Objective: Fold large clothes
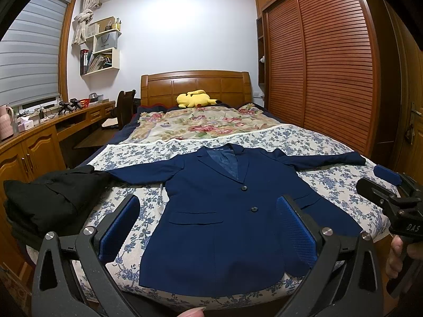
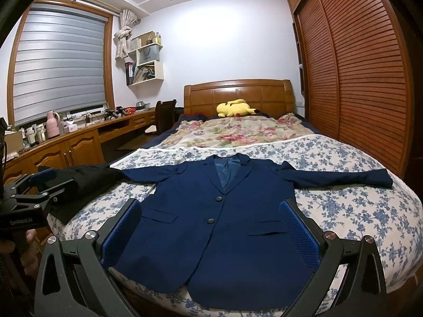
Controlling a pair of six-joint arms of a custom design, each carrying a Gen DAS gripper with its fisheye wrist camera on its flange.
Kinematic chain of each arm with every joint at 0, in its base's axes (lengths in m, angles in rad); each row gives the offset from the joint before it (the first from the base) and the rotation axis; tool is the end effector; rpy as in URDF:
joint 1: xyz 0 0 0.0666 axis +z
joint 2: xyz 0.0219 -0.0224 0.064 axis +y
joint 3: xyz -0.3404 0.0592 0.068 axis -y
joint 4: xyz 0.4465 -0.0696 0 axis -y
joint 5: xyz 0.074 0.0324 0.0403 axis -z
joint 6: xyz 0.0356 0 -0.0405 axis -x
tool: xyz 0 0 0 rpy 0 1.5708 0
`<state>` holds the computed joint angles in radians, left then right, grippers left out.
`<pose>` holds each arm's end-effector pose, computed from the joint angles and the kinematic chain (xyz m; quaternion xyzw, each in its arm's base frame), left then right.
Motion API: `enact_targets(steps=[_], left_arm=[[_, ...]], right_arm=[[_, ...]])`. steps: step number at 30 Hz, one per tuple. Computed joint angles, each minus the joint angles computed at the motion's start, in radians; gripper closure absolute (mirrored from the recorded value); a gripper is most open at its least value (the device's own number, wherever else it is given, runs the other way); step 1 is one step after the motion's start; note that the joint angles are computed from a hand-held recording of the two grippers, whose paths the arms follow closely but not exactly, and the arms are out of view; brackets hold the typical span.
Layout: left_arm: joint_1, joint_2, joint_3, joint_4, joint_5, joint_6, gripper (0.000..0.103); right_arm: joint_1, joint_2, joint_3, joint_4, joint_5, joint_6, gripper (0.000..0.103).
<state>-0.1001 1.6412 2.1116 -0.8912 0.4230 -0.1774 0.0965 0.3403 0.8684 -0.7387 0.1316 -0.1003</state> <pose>0.6042 -0.0758 0.6241 0.2265 0.7968 -0.1555 0.5381 0.2157 0.0158 0.5103 0.0428 0.7757 0.0108 0.6295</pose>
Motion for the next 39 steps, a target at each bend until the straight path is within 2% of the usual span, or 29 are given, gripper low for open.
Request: enact_targets(steps=[39], left_arm=[[0.014,0.015,0.019,0.001,0.014,-0.004,0.0]], right_arm=[[-0.006,-0.007,-0.003,0.002,-0.006,-0.007,0.0]])
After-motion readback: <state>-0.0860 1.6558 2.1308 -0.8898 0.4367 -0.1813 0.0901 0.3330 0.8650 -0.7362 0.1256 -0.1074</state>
